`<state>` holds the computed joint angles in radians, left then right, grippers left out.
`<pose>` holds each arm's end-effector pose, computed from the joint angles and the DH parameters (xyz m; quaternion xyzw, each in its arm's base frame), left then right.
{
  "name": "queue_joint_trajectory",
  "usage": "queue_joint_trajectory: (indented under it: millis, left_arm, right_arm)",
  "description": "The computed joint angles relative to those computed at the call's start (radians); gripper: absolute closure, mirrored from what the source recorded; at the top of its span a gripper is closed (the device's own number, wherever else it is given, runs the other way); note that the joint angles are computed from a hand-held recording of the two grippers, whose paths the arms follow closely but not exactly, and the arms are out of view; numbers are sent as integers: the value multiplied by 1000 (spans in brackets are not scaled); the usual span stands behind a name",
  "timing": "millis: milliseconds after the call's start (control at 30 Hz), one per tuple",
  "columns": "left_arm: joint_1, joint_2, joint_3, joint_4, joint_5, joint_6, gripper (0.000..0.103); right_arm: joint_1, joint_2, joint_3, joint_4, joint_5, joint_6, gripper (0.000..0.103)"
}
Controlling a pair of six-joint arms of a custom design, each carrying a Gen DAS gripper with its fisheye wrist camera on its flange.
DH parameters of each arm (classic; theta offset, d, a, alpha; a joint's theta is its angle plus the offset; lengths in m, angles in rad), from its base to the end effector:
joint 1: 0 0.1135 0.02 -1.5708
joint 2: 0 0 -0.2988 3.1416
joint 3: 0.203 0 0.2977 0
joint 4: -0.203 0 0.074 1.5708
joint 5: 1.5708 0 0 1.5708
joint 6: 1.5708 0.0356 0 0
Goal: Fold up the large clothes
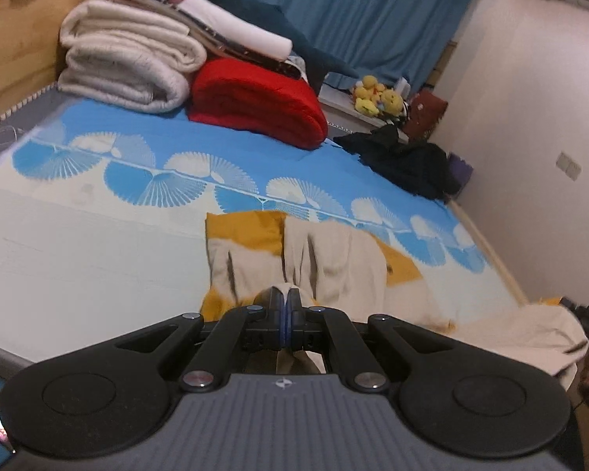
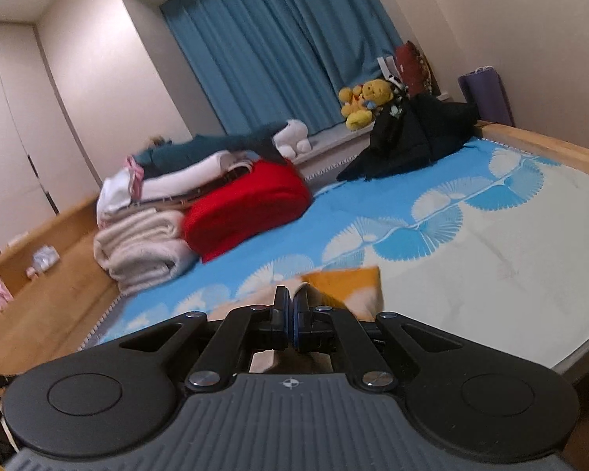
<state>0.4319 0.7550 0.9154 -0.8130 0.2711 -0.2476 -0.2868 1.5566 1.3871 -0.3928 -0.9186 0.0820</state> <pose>0.1554 0.0611 0.3583 -0.2395 0.8574 -0.0802 0.4484 0.3861 -0.0844 0.3713 -0.0667 0.8108 0.3418 0.4705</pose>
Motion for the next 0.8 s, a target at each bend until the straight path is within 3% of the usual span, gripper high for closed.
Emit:
queue_joint_trajectory:
  millis: [100,233,433,500,533,567,633,700,800]
  left_arm:
    - [-9,155,-25,158,-14,-27,103]
    - [0,484,5,413,-28,-50,103]
    - [20,876,123,642,-30,-113,97]
    - [43,926,138,654,-7,-206,95]
    - [51,939,152,651,1,-243,94]
    - [56,937,148,674,2,-265,85]
    - [53,937,158,682,-25,-253,77]
    - [39,943,170,663,-64,-231,76]
    - [25,960,176,638,-85,-198,76]
  right_arm:
    - [60,79,50,41,77,24,102]
    - [179,293,228,56,216,80,102]
    - [310,686,677,-109,432,143,101]
    - [327,767,757,-112,468,206,97]
    - [331,787,771,-100,480,230,91]
    - [335,799,779,-91,507,245,89]
    - [333,820,806,-75,519,278,89]
    - [326,815,792,-41,494,296,89]
    - [329,796,761,-46,494,229,87]
